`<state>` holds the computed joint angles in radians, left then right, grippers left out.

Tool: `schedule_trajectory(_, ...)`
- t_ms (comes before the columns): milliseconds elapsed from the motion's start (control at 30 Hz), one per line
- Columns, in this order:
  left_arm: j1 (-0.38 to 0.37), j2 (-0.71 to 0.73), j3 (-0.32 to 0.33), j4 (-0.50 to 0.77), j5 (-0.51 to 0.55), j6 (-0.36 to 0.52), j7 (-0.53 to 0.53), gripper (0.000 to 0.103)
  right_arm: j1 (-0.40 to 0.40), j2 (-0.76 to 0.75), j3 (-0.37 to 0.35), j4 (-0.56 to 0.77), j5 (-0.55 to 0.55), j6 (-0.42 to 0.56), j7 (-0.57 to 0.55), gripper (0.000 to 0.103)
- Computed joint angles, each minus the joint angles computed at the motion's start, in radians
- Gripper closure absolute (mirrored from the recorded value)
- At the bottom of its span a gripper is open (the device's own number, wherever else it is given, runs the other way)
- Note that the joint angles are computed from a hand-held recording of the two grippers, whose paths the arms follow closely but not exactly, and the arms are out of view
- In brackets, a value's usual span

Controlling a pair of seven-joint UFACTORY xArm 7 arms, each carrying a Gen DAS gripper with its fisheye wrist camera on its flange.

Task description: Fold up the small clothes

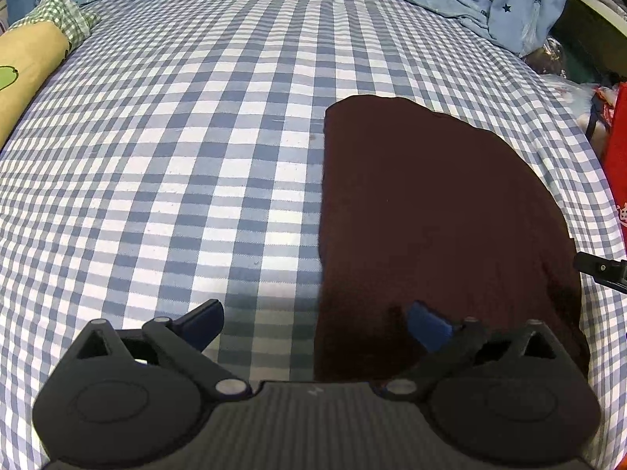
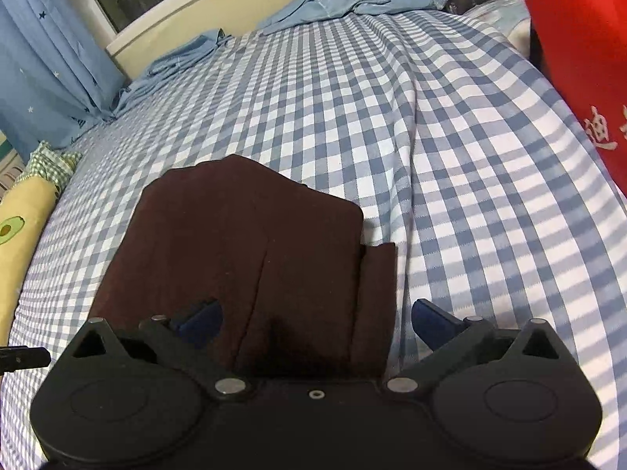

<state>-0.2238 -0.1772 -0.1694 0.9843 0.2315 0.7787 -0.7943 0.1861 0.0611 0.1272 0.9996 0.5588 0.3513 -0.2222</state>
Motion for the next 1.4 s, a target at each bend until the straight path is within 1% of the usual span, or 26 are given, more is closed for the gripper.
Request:
schedule_trajectory(233,-0.001,0.061,0.011,0.041,-0.006,0.002,0.019,0.001,-0.015,0.042,0.002,0.035,-0.008,0.024,-0.019,0.001)
schedule_trajectory(333,-0.007,0.082,0.015,0.052,-0.010,0.002,0.030,0.001,-0.023,0.050,0.007,0.036,0.007,0.026,-0.026,0.001)
schedule_trajectory(533,-0.016,0.117,0.025,0.072,-0.024,-0.002,0.060,0.001,-0.031,0.048,0.023,0.022,0.068,-0.009,-0.092,0.001)
schedule_trajectory(700,-0.024,0.116,0.022,0.075,0.002,0.004,0.037,0.001,-0.013,0.024,0.016,-0.008,0.027,-0.044,-0.011,0.001)
schedule_trajectory(767,-0.029,0.098,0.016,0.057,0.024,-0.006,0.015,0.001,-0.007,-0.004,0.019,-0.040,0.042,-0.055,-0.003,0.001)
schedule_trajectory(867,-0.037,0.057,-0.001,0.007,0.060,-0.036,-0.024,0.001,0.018,-0.059,0.015,-0.108,0.016,-0.092,0.019,0.001)
schedule_trajectory(933,-0.042,0.036,-0.010,-0.024,0.073,-0.058,-0.027,0.001,0.036,-0.090,0.008,-0.146,0.036,-0.095,0.004,0.001)
schedule_trajectory(1067,-0.051,0.028,-0.017,-0.036,0.054,-0.057,0.015,0.001,0.065,-0.113,-0.010,-0.180,0.032,-0.108,0.009,0.001)
schedule_trajectory(1167,-0.061,0.016,-0.013,-0.044,0.002,-0.057,0.067,0.001,0.076,-0.120,-0.023,-0.176,0.042,-0.089,0.012,0.001)
schedule_trajectory(1233,-0.062,0.013,-0.021,-0.046,0.009,-0.049,0.074,0.001,0.081,-0.125,-0.026,-0.176,0.044,-0.089,0.007,0.001)
schedule_trajectory(1300,-0.061,0.011,-0.027,-0.050,0.025,-0.046,0.075,0.001,0.084,-0.123,-0.025,-0.176,0.015,-0.112,0.017,0.001)
schedule_trajectory(1333,-0.062,0.010,-0.029,-0.049,0.028,-0.044,0.077,0.001,0.090,-0.114,-0.031,-0.162,0.045,-0.117,-0.016,0.001)
schedule_trajectory(1367,-0.062,0.010,-0.029,-0.048,0.028,-0.042,0.080,0.001,0.093,-0.103,-0.034,-0.145,0.074,-0.118,-0.042,0.005)
schedule_trajectory(1400,-0.062,0.010,-0.029,-0.047,0.026,-0.040,0.083,0.001,0.092,-0.089,-0.034,-0.125,0.091,-0.118,-0.057,0.013)
